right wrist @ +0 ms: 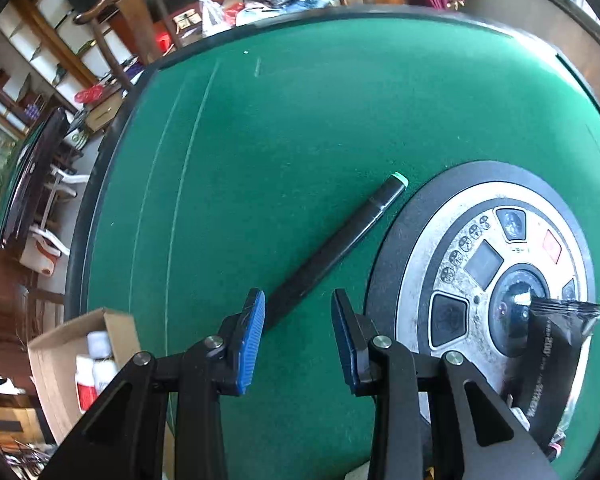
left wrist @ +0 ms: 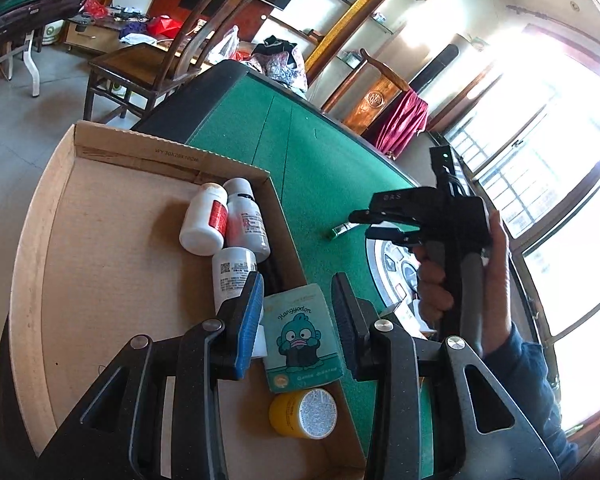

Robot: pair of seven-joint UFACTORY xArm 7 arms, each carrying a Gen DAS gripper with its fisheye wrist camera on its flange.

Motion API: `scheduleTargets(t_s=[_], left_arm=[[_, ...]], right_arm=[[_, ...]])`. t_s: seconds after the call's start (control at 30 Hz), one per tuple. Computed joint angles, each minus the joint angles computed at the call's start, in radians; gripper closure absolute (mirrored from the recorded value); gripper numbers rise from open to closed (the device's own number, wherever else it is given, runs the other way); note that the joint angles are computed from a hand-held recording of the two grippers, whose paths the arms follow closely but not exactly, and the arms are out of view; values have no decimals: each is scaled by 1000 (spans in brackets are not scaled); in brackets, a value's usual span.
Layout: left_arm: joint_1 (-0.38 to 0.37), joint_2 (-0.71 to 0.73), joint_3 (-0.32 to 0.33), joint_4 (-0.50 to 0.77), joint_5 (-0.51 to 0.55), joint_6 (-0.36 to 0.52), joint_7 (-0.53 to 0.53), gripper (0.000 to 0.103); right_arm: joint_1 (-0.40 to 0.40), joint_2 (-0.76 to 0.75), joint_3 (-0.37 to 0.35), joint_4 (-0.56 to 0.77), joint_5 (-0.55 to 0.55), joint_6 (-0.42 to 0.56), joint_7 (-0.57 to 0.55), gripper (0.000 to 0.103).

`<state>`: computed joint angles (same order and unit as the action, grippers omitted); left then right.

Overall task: Organize objects
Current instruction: 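Grasp the green-capped black marker on the table with the right gripper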

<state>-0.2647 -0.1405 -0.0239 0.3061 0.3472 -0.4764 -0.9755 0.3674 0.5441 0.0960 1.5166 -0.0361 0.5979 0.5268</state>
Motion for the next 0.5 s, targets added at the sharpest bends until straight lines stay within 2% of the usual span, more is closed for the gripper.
scheduleTargets(t_s=[0.17, 0.37, 0.43, 0.47, 0.5], left_arm=[[-4, 11, -1, 12, 14, 5, -5, 69], [-1, 22, -4, 22, 32, 7, -8, 69], [1, 23, -12, 25, 22, 11, 0, 69], [1, 23, -12, 25, 24, 11, -1, 69], [1, 24, -12, 27, 24, 12, -1, 69]], right_arm=[[26, 54, -25, 79, -28, 29, 44, 69], [11, 98, -28, 140, -35, 94, 34, 70], [7, 90, -30, 129, -38, 89, 30, 80], [-2, 83, -27, 115, -34, 85, 23, 89], [-14, 75, -20, 103, -23, 81, 12, 90]])
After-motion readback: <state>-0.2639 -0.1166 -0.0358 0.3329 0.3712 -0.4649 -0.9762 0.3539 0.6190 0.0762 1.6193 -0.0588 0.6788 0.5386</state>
